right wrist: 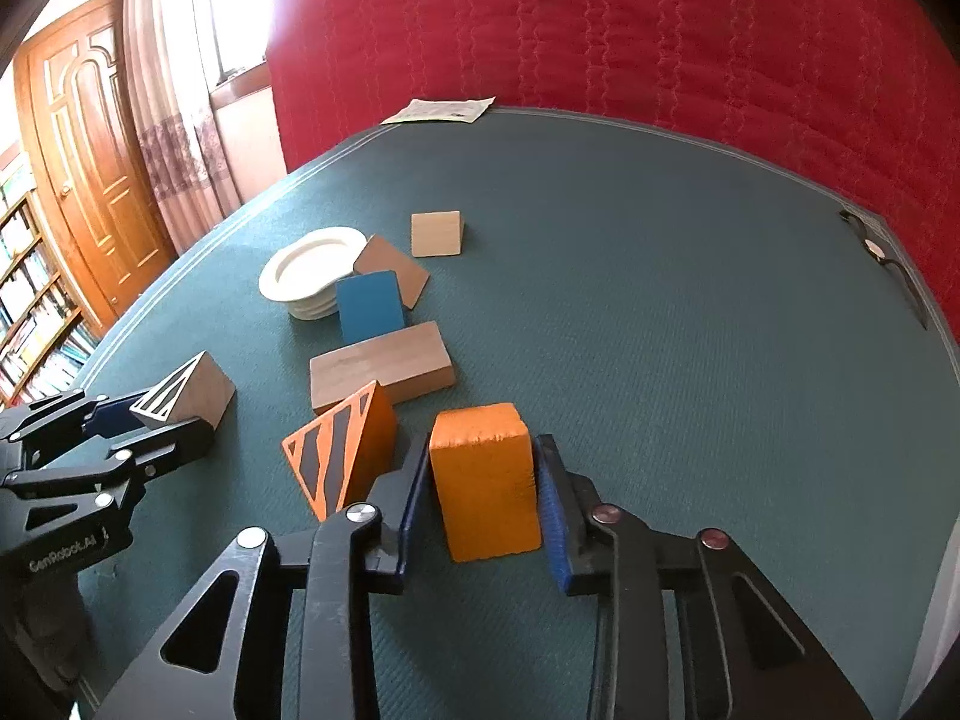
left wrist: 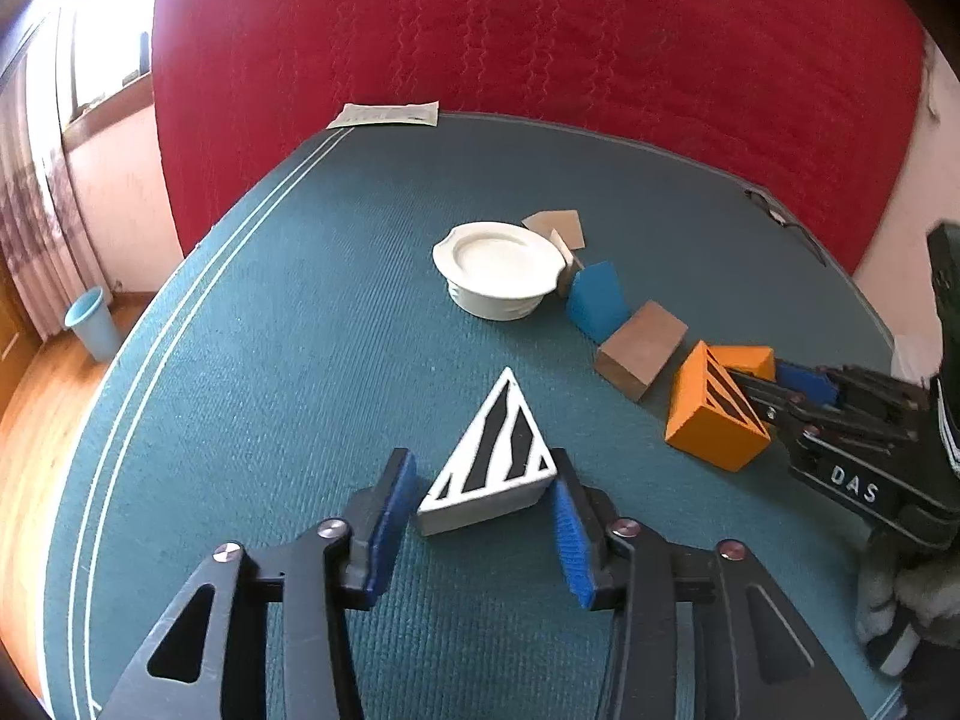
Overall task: Organize rigid objects
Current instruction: 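Lift the striped triangle with the left tool while the right tool grasps the orange block, then carry the orange block and striped triangle toward the clear bowl with both tools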
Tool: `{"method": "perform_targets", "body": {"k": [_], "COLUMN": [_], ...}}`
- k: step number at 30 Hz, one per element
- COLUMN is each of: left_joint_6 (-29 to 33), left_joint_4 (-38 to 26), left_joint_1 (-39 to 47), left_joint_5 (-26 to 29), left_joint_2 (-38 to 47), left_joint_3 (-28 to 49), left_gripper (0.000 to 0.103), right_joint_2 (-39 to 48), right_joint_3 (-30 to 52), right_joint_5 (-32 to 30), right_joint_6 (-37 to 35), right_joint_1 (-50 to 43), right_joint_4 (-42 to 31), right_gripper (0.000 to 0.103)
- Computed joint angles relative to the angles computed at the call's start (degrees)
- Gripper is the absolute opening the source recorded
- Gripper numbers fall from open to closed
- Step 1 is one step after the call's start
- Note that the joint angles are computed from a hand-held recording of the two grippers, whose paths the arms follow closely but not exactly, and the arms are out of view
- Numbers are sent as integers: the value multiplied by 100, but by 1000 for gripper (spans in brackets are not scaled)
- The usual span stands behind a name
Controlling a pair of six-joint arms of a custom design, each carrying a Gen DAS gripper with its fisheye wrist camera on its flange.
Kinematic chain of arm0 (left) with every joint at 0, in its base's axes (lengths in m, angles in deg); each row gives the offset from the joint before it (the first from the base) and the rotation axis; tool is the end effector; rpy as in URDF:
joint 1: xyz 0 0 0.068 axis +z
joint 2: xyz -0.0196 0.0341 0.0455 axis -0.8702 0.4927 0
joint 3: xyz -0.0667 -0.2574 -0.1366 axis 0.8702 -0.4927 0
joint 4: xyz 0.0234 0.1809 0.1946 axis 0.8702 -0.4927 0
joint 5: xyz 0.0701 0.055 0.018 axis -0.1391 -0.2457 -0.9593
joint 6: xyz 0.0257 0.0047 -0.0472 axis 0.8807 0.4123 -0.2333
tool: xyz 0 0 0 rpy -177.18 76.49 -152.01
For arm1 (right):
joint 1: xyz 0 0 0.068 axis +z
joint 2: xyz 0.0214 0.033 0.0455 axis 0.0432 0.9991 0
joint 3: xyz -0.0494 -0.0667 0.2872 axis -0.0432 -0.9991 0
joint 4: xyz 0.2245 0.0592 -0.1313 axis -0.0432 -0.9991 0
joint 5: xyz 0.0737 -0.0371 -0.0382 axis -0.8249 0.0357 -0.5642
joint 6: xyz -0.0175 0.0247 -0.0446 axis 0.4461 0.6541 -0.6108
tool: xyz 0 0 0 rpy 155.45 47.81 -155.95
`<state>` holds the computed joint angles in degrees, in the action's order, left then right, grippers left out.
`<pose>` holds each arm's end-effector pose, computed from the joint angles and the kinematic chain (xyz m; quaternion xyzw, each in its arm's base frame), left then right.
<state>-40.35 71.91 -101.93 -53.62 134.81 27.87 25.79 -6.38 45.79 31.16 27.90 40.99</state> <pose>0.2387 -0.1952 0.0896 0.0245 0.9318 -0.0664 0.3560 0.2681 0.1251 0.0833 -0.1357 0.9196 0.0761 0.3608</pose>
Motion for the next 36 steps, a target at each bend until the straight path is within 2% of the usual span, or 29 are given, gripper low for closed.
{"method": "perform_targets", "body": {"k": [2,4,7,9,11,13,20,27,36], "left_joint_6": [-42,-101,-123,-114,-12,117,167,65,-70], "left_joint_4": [26,47,54,-111,-111,-60,5,37,-149], "left_joint_1": [28,66,102,30,-19,-72,-81,-225,-478], "left_joint_5": [16,45,51,-111,-160,-167,-157,-489,-537], "left_joint_2": [-3,-4,18,76,118,138,130,59,15], "left_joint_3": [-17,-28,-18,93,138,138,110,37,156], "left_gripper": [69,73,73,66,48,41,41,41,41], "right_joint_2": [-62,-150,-297,-402,-529,-689,-1248,-1930,-3145], "right_joint_3": [-110,-247,-487,-642,-815,-993,-1531,-1997,-2461], "right_joint_5": [14,46,2,-52,-112,-155,-343,-544,-1034], "right_joint_6": [57,103,120,134,149,160,225,232,-120], "right_joint_1": [-23,-50,-122,-172,-225,-256,-379,-764,-1943], "right_joint_4": [89,166,293,369,459,530,690,621,18], "right_gripper": [33,32,32,32,32,32,32,32,32]}}
